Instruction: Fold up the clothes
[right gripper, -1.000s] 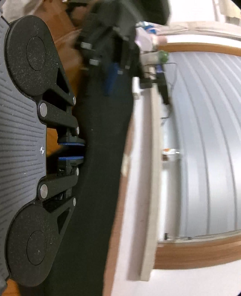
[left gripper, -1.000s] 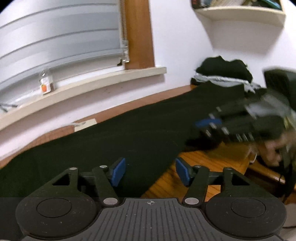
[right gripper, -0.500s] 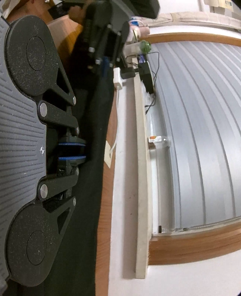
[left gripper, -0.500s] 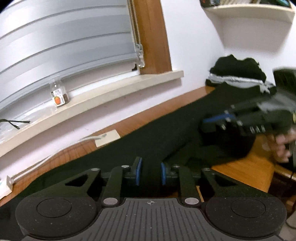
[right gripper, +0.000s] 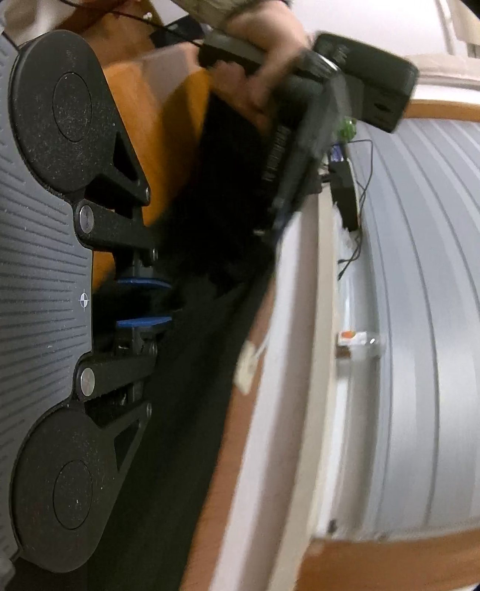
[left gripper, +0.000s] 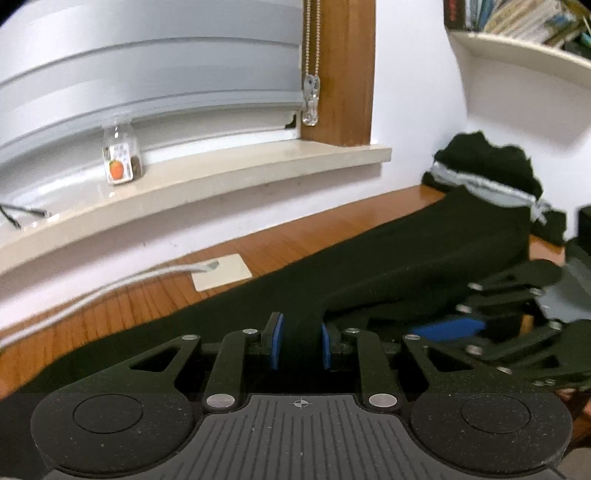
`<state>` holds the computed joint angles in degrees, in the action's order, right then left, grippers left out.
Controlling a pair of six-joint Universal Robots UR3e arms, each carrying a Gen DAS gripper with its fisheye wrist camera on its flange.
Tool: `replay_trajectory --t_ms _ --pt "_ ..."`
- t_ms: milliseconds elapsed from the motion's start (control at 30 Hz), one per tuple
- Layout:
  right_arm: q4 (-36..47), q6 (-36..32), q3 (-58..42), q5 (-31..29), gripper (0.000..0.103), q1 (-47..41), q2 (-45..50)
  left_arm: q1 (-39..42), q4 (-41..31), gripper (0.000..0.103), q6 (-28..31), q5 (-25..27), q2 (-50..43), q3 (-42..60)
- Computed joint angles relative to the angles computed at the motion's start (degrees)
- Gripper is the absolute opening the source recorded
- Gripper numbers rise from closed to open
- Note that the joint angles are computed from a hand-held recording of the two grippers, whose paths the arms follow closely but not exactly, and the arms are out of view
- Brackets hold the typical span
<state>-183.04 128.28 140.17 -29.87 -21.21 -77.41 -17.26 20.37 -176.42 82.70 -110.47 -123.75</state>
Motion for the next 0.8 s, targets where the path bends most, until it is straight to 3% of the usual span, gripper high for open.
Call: replay_trajectory --t_ms 100,300,400,467,567,600,667,733,800 --pt "2.54 5.93 -9.05 -0.26 0.019 4.96 3.38 -0.37 3.81 0.024 -1.01 1.47 1.59 -4.04" --pt "2.88 16.52 -19.94 -1.11 0.019 9.22 9.60 -8.42 13.01 0.024 -4.26 13.70 5.98 -13.39" --pt "3.59 20.73 -22.78 -0.83 0.019 9.43 11.85 -11.94 12.27 0.024 -4.25 16.74 4.81 -13.12" --pt "3.37 22.57 -23.94 -0.96 0.019 9.65 12.97 -14.93 11.29 0.037 -3.64 22.21 1.03 -10.02" --pt "3.63 22.34 -23.85 -1.62 0.019 9.80 12.89 -18.17 8.84 0.037 0.21 30.66 -4.59 -4.59" --pt "3.69 21.97 -23.64 -1.88 0.019 9.82 12.67 -18.68 8.39 0.036 1.61 32.58 -5.94 -3.26" --pt "3.80 21.24 -23.21 -2.39 0.020 9.86 12.23 -16.82 8.23 0.017 2.87 31.11 -4.82 -3.83" --pt "4.72 19.98 -22.58 -2.57 0.025 9.84 11.57 -14.93 7.99 0.007 4.12 29.61 -3.70 -4.34" --pt "6.03 17.72 -21.46 -2.50 0.030 10.03 10.66 -11.97 8.04 0.006 4.19 25.96 -0.67 -6.30"
